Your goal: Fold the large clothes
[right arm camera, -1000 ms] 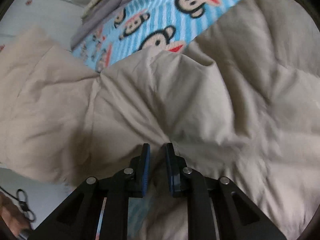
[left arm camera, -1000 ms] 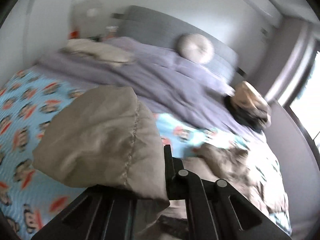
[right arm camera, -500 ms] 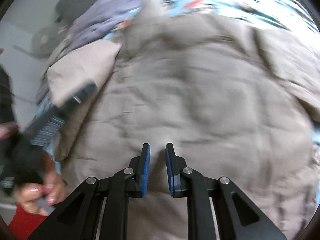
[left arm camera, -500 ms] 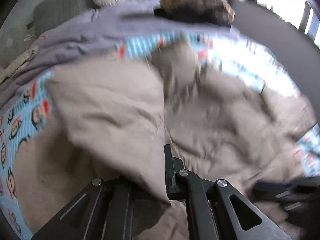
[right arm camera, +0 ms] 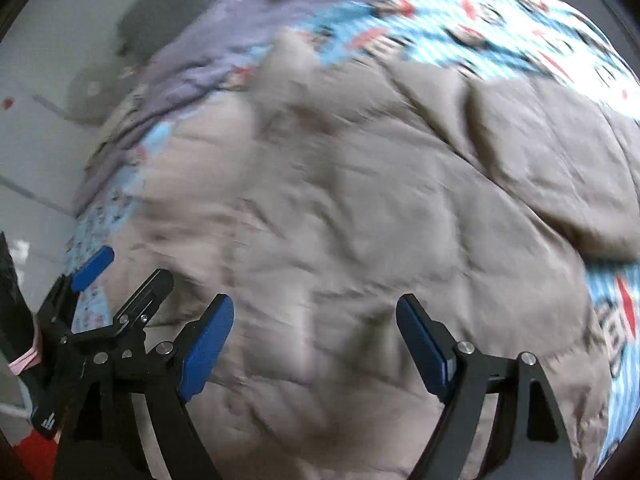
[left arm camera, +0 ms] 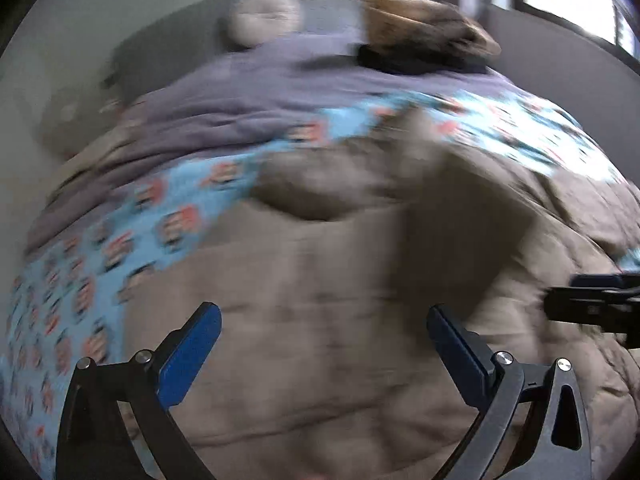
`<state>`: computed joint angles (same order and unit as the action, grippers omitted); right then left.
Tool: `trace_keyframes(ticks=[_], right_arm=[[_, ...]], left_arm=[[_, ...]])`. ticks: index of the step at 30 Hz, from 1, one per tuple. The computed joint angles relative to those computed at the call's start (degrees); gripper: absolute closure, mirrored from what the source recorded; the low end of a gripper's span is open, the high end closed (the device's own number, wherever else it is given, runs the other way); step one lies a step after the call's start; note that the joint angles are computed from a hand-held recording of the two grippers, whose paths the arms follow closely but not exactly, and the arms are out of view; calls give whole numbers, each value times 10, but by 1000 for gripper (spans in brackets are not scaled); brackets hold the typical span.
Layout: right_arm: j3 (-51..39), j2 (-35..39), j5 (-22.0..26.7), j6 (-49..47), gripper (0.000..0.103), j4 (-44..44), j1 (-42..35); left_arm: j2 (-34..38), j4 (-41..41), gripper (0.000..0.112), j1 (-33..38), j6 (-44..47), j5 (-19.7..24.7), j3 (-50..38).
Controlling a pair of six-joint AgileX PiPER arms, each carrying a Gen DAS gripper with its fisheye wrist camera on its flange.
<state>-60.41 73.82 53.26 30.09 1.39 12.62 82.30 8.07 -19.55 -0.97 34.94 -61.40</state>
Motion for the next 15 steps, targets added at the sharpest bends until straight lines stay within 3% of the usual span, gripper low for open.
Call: trace_keyframes(ticks=[3,6,8,10,12,14,15], right_arm=[[-34,45,-23,-10,17,7,30],[-51,105,-50,-27,17,79,3],[-43,123,-78,-21,17,122,-22],[-12,113,-107,-30,17,154,-43],[31,86,-126,-43,18,185,-56],[35,90,-135,-45,21,190,-56],[32,94,-136,-41,22,184,-52]], left_arm=[[17,38,9,81,-50,7,-6],[55,-16,9,179,-28,25,-43],[95,-101,9,248,40,41,-83],[153,-184,9,298,100,95,-147],[222,-298,9,357,174,177,-215],[304,-380,9,387,204,273,-292],[333,-398,9,393,201,298,-315]])
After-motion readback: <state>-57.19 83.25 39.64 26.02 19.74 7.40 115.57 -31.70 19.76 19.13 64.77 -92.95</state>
